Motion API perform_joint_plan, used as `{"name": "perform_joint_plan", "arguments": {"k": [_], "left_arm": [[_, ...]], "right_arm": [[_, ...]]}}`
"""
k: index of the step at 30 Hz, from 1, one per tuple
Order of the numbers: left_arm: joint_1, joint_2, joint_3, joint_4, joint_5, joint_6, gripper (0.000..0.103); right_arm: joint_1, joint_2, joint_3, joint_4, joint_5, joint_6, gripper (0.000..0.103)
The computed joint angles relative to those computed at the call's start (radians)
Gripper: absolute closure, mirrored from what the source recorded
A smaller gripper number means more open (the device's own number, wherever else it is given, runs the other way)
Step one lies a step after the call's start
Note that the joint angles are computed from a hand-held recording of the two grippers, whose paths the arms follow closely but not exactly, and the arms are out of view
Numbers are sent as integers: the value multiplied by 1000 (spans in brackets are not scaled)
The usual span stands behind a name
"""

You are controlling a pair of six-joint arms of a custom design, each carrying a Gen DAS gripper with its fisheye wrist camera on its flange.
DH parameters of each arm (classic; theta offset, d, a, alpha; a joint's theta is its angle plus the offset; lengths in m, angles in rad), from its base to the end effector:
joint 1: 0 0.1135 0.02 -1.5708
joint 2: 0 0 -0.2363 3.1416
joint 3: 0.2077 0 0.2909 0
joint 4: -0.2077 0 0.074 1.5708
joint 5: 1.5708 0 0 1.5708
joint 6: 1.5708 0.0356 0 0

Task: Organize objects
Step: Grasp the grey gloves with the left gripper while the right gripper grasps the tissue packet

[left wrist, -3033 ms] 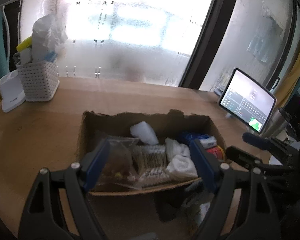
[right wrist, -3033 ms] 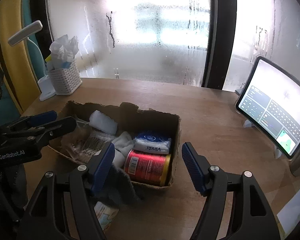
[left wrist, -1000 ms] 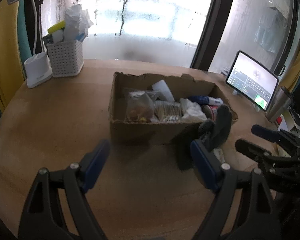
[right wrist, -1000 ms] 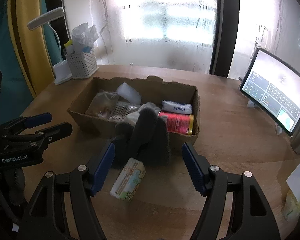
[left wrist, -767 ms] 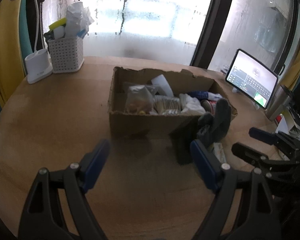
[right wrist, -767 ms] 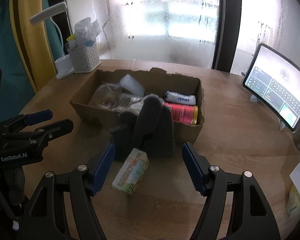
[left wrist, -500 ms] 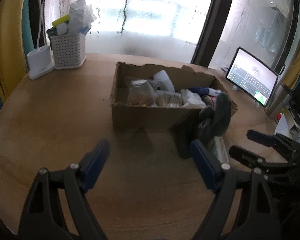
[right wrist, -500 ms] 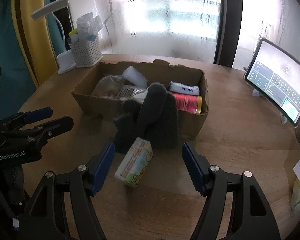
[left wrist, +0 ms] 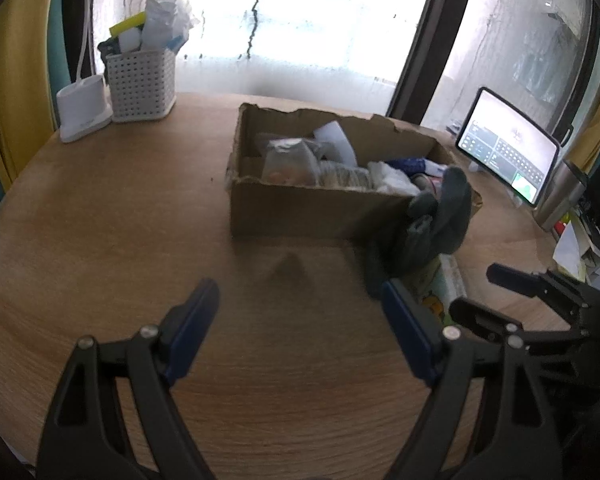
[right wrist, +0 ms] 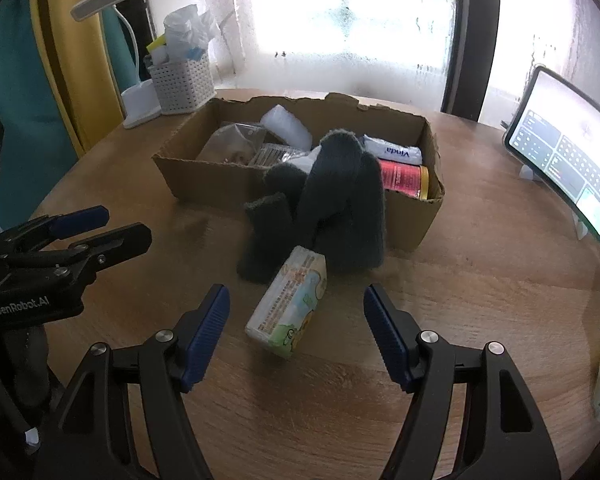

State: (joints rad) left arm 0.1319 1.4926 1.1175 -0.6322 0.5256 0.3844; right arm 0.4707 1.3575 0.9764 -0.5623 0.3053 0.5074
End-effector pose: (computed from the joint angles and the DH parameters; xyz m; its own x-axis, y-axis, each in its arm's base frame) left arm 0.3437 0.0276 0.2120 -0.7199 0.2317 -0.6542 0.4551 0.8693 -0.1929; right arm 0.2900 0.1355 0.2069 -0.7644 0.1310 -0.6313 0.1100 0.9913 0.0726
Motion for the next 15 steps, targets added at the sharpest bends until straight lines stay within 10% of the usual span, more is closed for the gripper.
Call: {"name": "perform_joint_plan", "arguments": {"k": [15], "left_arm": [[-14, 41, -5, 11, -34, -2, 19]], "right_arm": [[-25, 81, -5, 65, -66, -16, 31]]}}
